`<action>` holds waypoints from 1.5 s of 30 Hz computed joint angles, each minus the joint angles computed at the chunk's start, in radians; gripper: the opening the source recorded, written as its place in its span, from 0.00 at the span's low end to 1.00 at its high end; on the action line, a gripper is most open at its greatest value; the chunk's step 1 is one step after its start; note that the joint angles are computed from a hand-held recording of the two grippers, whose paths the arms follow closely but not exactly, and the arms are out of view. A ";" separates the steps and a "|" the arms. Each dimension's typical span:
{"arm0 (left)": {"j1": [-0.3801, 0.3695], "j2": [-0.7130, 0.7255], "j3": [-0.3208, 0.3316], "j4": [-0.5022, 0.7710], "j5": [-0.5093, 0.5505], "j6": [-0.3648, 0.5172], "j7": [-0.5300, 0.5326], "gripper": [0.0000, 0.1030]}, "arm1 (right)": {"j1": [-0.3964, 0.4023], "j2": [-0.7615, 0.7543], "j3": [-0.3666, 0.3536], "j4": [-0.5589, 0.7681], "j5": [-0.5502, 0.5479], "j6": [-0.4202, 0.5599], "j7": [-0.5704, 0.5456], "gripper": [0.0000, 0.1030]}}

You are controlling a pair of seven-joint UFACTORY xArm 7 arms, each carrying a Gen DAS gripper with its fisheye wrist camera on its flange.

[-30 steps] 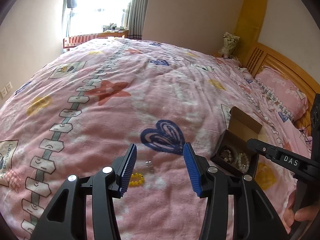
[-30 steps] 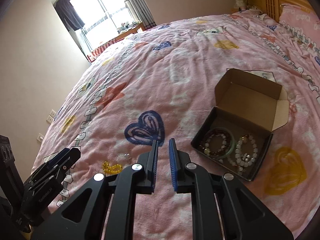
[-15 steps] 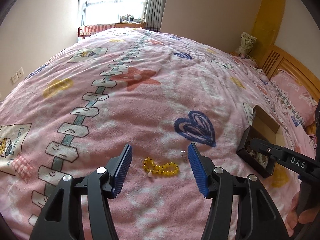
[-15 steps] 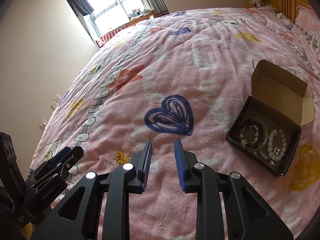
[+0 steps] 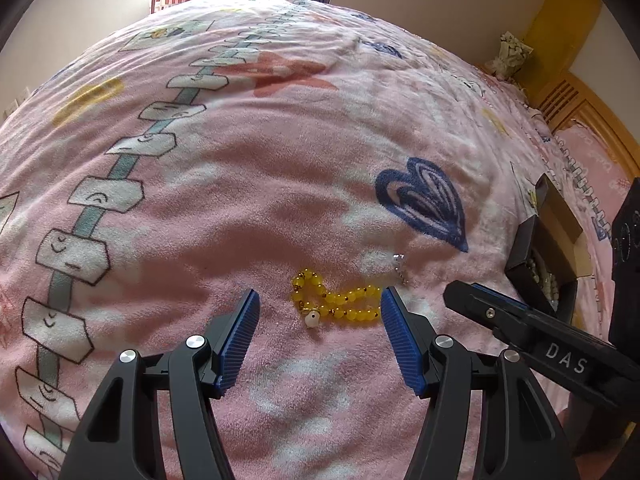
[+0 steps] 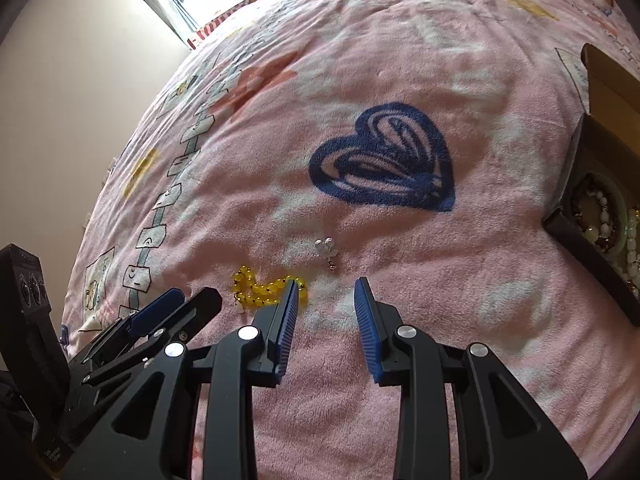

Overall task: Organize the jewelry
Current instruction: 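Move the left tool to the yellow bead bracelet while the right tool approaches the remaining silver earring, then close the left tool on the yellow bracelet while the right tool grasps the silver earring, then carry the yellow bracelet in the left tool while the right tool carries the earring to the box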

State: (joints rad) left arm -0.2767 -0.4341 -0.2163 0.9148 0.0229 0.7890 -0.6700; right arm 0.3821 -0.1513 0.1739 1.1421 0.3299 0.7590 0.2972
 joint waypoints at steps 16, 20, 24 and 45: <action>-0.002 0.048 0.053 -0.069 -0.108 -0.100 0.045 0.62 | -0.004 0.145 0.004 0.036 0.150 -0.111 -0.090 0.29; 0.023 0.073 0.010 -0.048 -0.020 -0.082 0.005 0.55 | -0.006 0.151 0.011 0.026 0.134 -0.144 -0.091 0.27; 0.030 0.071 -0.002 -0.040 0.042 -0.054 -0.028 0.41 | -0.004 0.161 0.016 0.025 0.071 -0.162 -0.059 0.19; 0.028 0.028 0.013 -0.048 0.027 -0.105 -0.051 0.09 | -0.013 0.111 0.001 -0.002 0.133 -0.193 -0.113 0.18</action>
